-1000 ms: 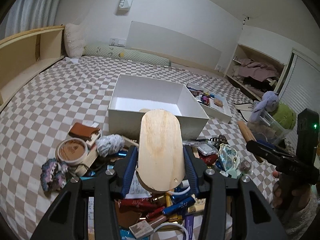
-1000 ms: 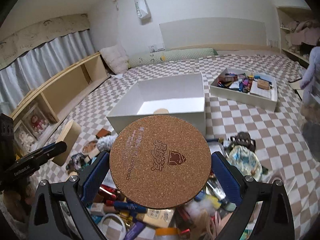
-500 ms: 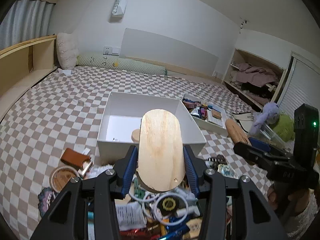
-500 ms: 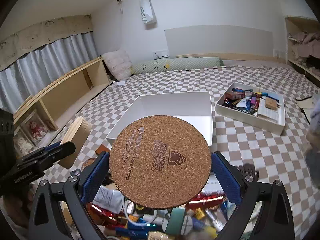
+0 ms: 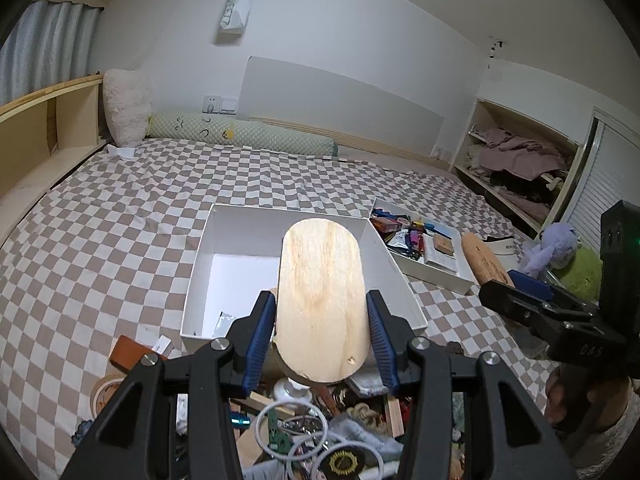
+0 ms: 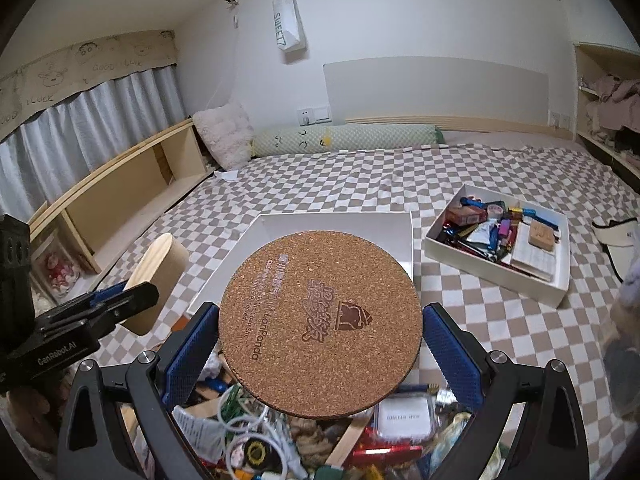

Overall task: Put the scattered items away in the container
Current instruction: 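Lift the cork coaster with the right gripper while the left gripper carries the oval board toward the white box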

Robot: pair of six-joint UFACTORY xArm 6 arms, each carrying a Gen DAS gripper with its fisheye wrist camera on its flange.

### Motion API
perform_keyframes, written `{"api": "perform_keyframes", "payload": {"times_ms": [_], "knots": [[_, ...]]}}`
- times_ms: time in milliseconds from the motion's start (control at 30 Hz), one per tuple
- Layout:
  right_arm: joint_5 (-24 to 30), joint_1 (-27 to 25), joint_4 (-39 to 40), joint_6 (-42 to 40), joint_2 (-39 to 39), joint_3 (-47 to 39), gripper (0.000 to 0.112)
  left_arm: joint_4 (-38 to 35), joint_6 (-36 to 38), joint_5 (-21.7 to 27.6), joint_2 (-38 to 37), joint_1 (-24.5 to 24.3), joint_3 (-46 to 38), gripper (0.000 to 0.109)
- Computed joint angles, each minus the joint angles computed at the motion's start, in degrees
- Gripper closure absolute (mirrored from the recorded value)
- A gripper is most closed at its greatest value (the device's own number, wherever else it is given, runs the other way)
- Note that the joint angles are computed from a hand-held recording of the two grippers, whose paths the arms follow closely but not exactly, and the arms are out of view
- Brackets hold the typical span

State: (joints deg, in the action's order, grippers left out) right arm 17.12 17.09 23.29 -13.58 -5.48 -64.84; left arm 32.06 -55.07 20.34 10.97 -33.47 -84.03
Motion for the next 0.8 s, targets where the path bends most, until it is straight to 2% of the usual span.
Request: {"api": "perform_keyframes", "payload": {"times_ms": [67, 200, 700, 800], "knots": [[0.08, 0.03, 3.64, -3.20, 2.17, -2.13, 0.013, -1.32, 1.15, 0.71, 1.83, 0.22, -2.07, 0.063], [1.32, -0.23, 6.63, -3.99, 6.47, -6.06, 0.013, -4.29, 3.96, 1.61, 5.66, 0.57, -5.90, 0.063], [9.75, -1.17, -2.48, 5.70, 22.52, -21.45, 0.013, -11.22, 12.41, 6.12, 18.96, 1.65, -20.07, 0.063], [10.90, -1.25, -3.70, 7.14, 24.68, -23.58, 0.013, -11.74, 13.71, 8.00, 21.25, 1.77, -22.99, 0.069]]}}
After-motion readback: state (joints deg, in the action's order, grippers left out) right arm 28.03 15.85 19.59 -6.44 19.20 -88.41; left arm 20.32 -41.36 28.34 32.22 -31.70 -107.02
